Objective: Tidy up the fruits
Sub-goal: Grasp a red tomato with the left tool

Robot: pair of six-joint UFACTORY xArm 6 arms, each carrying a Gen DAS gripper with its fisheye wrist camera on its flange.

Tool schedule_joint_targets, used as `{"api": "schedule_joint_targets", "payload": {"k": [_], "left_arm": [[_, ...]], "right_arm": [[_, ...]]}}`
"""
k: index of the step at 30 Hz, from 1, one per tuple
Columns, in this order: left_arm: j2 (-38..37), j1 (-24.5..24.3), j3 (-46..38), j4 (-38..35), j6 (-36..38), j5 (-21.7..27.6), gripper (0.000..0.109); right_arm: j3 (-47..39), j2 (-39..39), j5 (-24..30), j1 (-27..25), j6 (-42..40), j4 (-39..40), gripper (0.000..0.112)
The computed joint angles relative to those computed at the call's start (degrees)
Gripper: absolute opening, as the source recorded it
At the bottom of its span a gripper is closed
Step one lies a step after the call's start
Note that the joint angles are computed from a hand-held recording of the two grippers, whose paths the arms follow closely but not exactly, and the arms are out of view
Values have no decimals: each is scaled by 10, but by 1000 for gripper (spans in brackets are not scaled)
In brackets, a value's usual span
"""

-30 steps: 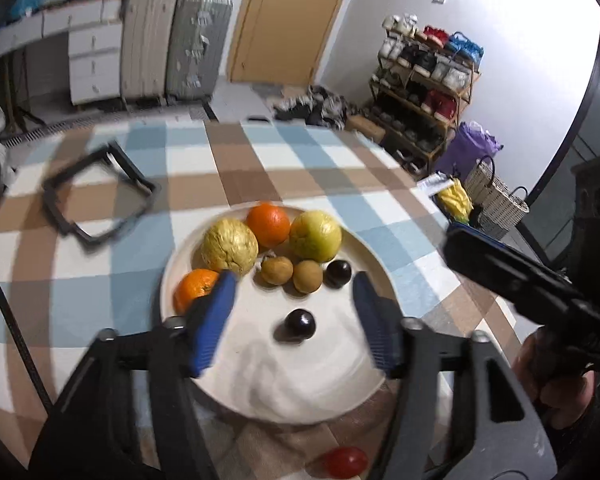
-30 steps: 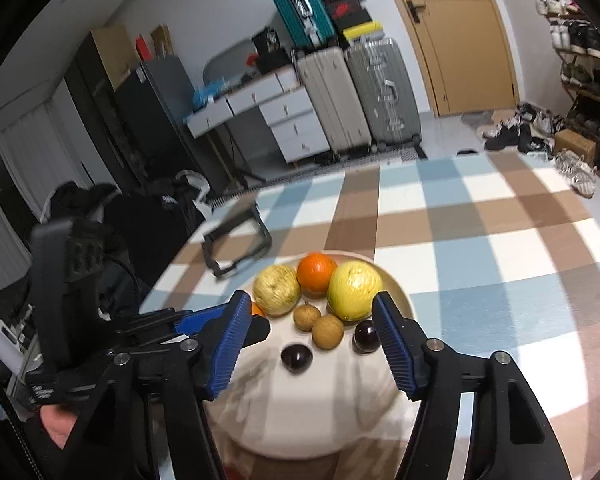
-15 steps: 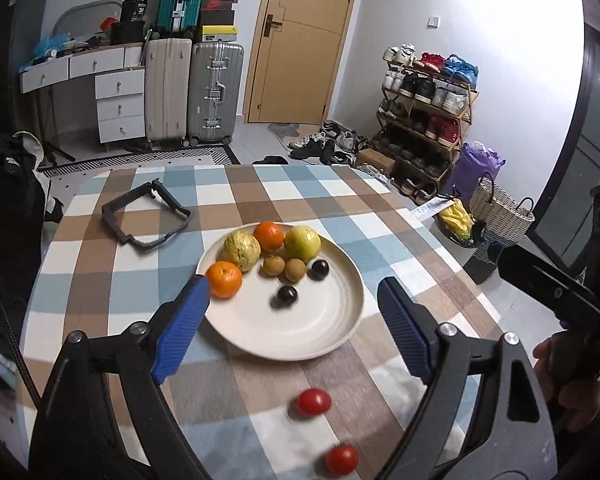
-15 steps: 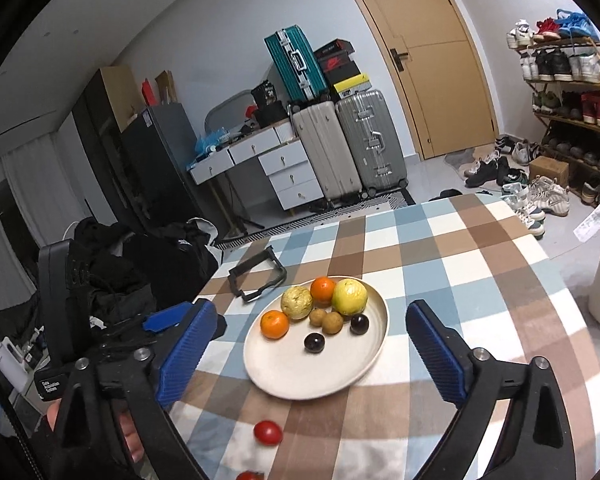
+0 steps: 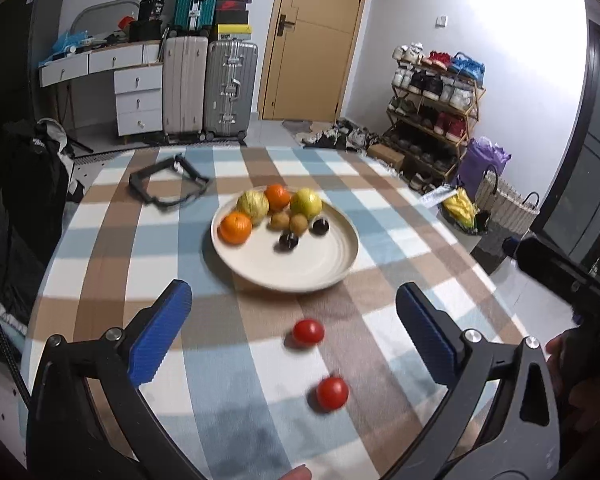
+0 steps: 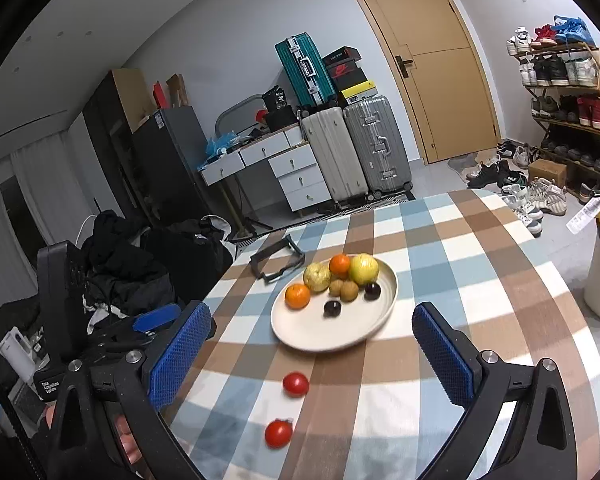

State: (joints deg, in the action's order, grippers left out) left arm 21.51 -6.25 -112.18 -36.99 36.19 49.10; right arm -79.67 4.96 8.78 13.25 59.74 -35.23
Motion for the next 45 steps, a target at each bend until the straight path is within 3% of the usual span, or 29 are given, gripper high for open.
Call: {"api": "schedule_joint_targets", "payload": {"k": [8,16,18,26,30,45], "left_arm": [[-51,-16,122,50,1,-9,102],[-23,-41,125,89,-5,-9,100],[-21,-43,128,79,7,-9,82],[8,-41,89,59,17,36,62],[39,-33,45,46,15,92,25],[15,-10,73,-11,70,79,24]], "right_arm": [[63,-46,11,13,86,-94,103],[110,-66,11,15,112,-111,103],[120,-70,11,15,115,-109,103],[145,-74,3,9,110,-86,103],[149,-71,-3,6,103,-73,103],[131,-43,10,17,18,25,103]]}}
